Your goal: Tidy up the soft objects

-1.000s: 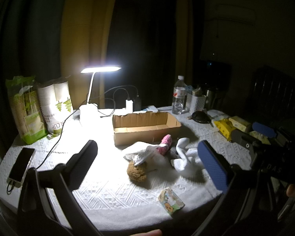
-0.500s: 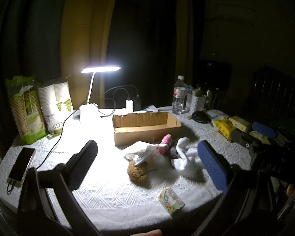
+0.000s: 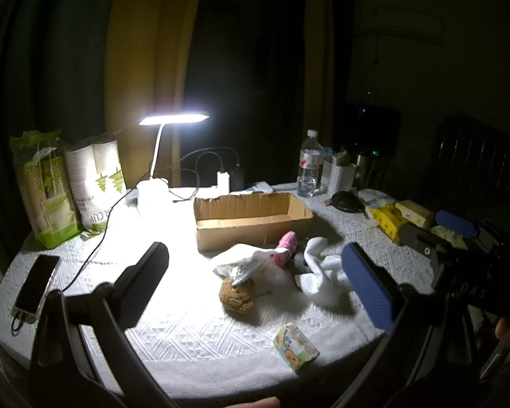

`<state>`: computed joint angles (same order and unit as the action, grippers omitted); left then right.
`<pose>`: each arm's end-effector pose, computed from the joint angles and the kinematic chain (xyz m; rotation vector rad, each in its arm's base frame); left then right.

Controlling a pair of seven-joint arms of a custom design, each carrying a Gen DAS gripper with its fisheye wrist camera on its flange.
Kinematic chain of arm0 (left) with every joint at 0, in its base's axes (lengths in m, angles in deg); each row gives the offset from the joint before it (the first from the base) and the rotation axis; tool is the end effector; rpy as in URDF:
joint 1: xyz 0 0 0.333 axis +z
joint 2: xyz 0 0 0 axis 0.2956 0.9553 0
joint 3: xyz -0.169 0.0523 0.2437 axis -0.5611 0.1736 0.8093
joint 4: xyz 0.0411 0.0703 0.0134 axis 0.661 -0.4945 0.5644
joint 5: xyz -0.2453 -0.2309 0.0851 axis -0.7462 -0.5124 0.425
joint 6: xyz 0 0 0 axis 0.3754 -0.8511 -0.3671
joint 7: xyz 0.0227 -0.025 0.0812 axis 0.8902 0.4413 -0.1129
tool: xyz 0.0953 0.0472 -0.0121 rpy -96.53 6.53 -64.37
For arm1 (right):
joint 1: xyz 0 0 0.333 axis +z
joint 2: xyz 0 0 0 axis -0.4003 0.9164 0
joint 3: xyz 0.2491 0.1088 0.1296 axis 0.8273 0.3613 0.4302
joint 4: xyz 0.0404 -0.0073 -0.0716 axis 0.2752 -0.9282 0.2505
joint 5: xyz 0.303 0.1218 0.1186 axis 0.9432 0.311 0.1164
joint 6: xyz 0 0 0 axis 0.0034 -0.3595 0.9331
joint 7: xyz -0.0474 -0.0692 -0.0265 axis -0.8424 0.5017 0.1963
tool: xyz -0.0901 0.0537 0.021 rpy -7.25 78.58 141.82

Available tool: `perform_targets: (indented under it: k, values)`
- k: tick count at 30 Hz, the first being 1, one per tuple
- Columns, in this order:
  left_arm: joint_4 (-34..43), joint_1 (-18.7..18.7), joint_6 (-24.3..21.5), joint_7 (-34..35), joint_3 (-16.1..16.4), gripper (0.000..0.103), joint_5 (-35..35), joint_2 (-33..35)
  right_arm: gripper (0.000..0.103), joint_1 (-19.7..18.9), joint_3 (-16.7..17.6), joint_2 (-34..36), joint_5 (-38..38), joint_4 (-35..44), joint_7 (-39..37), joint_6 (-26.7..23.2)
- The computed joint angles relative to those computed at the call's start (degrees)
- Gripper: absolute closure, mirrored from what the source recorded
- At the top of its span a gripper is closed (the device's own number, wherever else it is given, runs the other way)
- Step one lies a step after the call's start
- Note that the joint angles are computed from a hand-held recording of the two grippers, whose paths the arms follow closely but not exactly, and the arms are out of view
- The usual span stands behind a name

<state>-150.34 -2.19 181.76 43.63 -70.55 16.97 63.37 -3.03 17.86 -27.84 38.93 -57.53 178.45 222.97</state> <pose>0.6269 -0.0968 0.4333 -1.6056 1.4076 -1.0463 0.6656 0.2870 0.4793 -1.8391 1.2554 -0.7213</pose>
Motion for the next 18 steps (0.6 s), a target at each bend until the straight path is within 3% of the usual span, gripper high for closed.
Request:
perform_targets:
  k: [10, 18]
  values:
    - [-0.1, 0.2, -1.3, -0.9, 0.1, 0.001, 1.0, 0.5, 0.017, -0.1, 0.2, 0.6, 0.2, 0.2, 0.0, -0.6]
    - [2.8, -4.4, -8.1, -4.9, 7.4, 0.001, 2.3, 3.4, 0.017, -1.4, 2.1, 4.2, 2.6, 5.0, -2.8, -5.3]
